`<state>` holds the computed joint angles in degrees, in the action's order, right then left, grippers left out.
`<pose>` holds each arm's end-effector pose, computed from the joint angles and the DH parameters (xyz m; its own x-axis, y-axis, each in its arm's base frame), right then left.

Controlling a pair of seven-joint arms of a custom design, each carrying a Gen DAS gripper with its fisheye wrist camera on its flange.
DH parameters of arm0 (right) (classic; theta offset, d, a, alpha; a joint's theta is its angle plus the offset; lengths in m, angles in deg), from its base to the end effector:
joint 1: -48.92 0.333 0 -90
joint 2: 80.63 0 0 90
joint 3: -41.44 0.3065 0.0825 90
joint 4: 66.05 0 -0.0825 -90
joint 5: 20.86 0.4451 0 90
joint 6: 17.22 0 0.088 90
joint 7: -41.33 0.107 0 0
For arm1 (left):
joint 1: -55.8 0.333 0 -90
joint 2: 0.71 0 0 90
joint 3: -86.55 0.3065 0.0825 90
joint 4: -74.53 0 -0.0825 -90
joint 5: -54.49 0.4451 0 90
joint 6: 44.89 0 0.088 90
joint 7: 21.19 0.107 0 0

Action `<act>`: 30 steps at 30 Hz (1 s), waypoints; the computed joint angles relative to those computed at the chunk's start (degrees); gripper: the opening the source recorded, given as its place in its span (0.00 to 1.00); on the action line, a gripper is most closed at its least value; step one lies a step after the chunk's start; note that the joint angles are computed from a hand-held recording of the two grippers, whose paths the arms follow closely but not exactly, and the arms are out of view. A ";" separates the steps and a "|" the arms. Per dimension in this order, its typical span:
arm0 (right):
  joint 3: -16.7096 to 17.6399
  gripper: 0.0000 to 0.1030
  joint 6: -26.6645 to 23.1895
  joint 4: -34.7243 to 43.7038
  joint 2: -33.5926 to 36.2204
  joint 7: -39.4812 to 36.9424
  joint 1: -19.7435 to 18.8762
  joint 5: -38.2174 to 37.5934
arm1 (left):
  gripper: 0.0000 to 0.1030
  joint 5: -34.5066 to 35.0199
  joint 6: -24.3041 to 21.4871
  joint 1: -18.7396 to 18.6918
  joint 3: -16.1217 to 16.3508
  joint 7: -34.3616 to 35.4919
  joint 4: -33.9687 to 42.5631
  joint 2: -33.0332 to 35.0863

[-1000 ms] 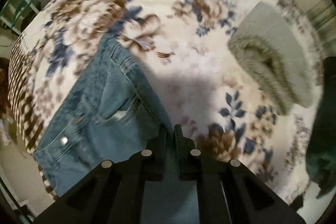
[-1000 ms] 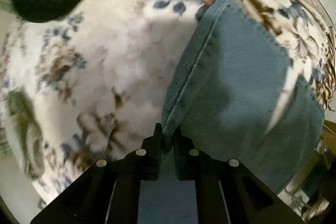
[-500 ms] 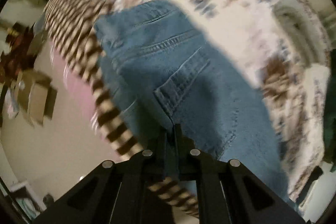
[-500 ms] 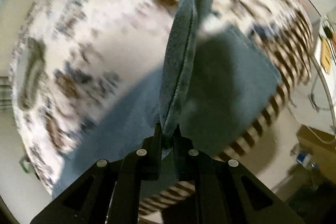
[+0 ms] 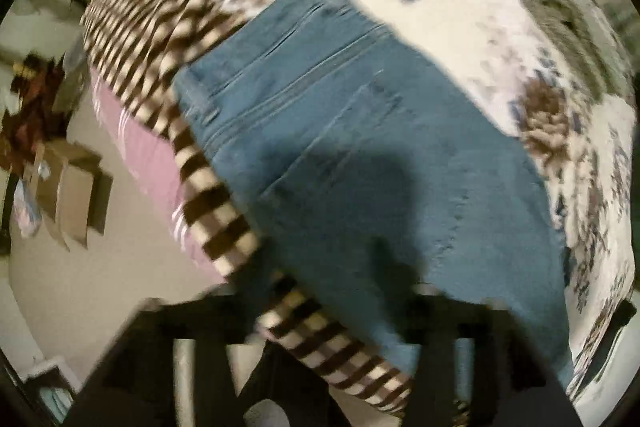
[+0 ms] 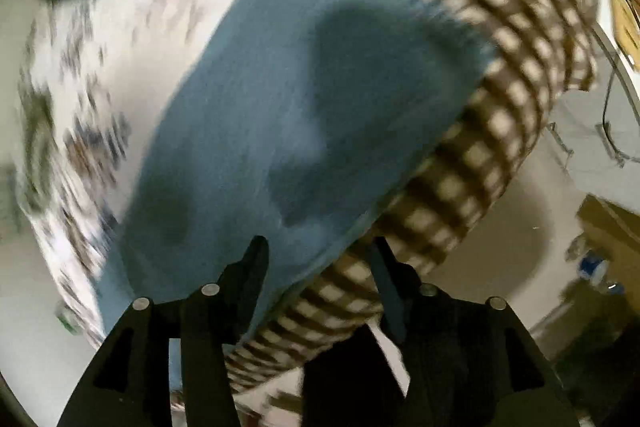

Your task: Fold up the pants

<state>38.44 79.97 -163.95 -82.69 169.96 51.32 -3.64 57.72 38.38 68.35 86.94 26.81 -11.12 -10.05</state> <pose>0.6138 0.0213 0.5784 -0.6548 -0.7158 -0.2426 -0.7552 0.6328 0.1710 0.5295 0.1288 0.7389 0.8221 -0.5679 0.0413 -0.5596 -0.8192 -0.1261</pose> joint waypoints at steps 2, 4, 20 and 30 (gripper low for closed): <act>-1.11 0.57 3.45 -2.69 -2.40 2.19 -1.24 0.47 | 0.76 1.79 0.66 -0.65 -0.87 1.10 1.65 0.97; -2.11 0.57 5.90 -3.65 -2.96 4.06 -2.57 0.49 | 0.76 2.19 1.79 -1.47 -1.35 3.40 0.92 0.97; -0.40 0.05 19.54 1.54 -0.96 -0.93 -2.04 -9.41 | 0.76 -4.00 2.43 -10.04 -6.09 13.20 8.16 11.17; -2.25 0.21 3.42 3.69 1.59 -7.06 -4.28 -11.27 | 0.76 -3.51 0.90 -12.37 -6.83 16.14 11.53 14.84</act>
<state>36.19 83.39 -160.26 -81.10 162.89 47.04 -14.91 54.20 39.28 55.98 80.11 42.95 0.40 4.79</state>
